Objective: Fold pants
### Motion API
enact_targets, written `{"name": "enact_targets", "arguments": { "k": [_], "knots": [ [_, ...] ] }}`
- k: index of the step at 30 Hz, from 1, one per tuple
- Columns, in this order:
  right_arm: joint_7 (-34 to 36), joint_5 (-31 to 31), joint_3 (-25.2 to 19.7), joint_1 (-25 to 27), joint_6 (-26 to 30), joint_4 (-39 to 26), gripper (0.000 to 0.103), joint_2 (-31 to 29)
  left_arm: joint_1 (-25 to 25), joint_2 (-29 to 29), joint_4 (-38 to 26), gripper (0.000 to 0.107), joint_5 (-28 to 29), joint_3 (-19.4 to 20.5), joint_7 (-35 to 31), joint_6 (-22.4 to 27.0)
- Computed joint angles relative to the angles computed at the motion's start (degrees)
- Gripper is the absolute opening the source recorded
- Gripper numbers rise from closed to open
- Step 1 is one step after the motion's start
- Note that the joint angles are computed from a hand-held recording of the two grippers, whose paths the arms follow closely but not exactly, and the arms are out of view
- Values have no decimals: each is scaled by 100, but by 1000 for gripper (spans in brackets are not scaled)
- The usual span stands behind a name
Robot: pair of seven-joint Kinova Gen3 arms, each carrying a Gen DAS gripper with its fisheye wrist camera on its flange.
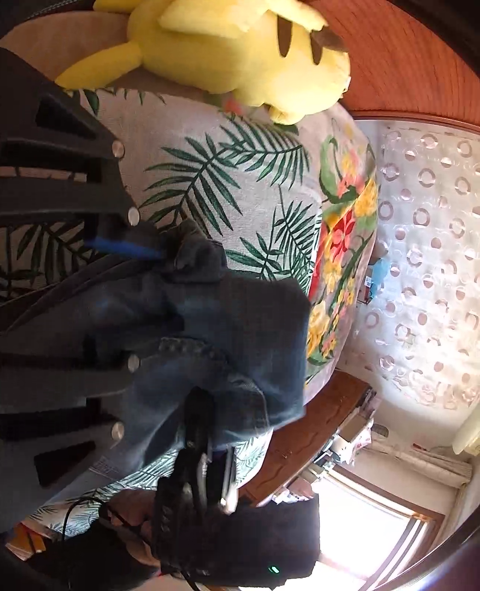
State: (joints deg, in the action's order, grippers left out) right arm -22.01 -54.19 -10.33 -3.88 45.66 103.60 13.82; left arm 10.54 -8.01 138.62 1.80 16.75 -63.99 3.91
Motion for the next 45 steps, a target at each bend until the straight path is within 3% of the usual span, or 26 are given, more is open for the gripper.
{"name": "enact_targets", "arguments": {
  "k": [5,12,14,18,22,24,26,30,34,38,40,42,44,45],
  "knots": [
    [152,-147,-971,727,-65,9,20,-265,-248,-812,-43,18,-101,89,83,503],
    [-32,-543,-1027,364,90,-523,19,-215,-262,-1545,-523,17,-241,-795,-515,1426],
    [-162,-558,-1086,247,62,-724,19,-119,-410,-1561,-751,17,-298,-941,-704,1653],
    [98,-1001,-789,-194,-85,-856,19,86,-798,-1312,-1127,17,-448,-934,-908,1828],
    [3,-842,-1308,106,-678,-992,20,471,-1200,-706,-1493,17,-778,-553,-769,1818],
    [-419,-509,-1108,-167,-987,-1087,20,620,-1176,-300,-1638,17,-892,-509,-753,1766],
    [-885,-156,-636,-618,-1174,-1214,21,794,-1005,76,-1741,17,-1057,-605,-662,1677],
    [-1816,675,221,-1403,-1443,-1331,30,1047,-979,330,-1825,17,-1832,-365,198,1672],
    [-2296,1256,108,-1315,-1330,-1530,43,1198,-795,237,-1709,17,-2516,-223,919,1777],
    [-2203,1128,551,-1614,-1432,-1396,46,915,-599,4,-1446,17,-2693,-195,1324,1808],
    [-1758,730,386,-1399,-1704,-1075,46,629,-626,-132,-1339,17,-2936,35,1657,1911],
    [-1292,285,-92,-870,-1648,-798,46,288,-621,-279,-1202,17,-3052,182,1864,1956],
    [-855,-30,-622,-394,-1618,-706,23,225,-560,-443,-1050,17,-2899,178,1853,1936],
    [-745,-54,-833,-253,-1664,-672,22,233,-399,-502,-968,17,-2683,17,1719,1880]
  ]
}}
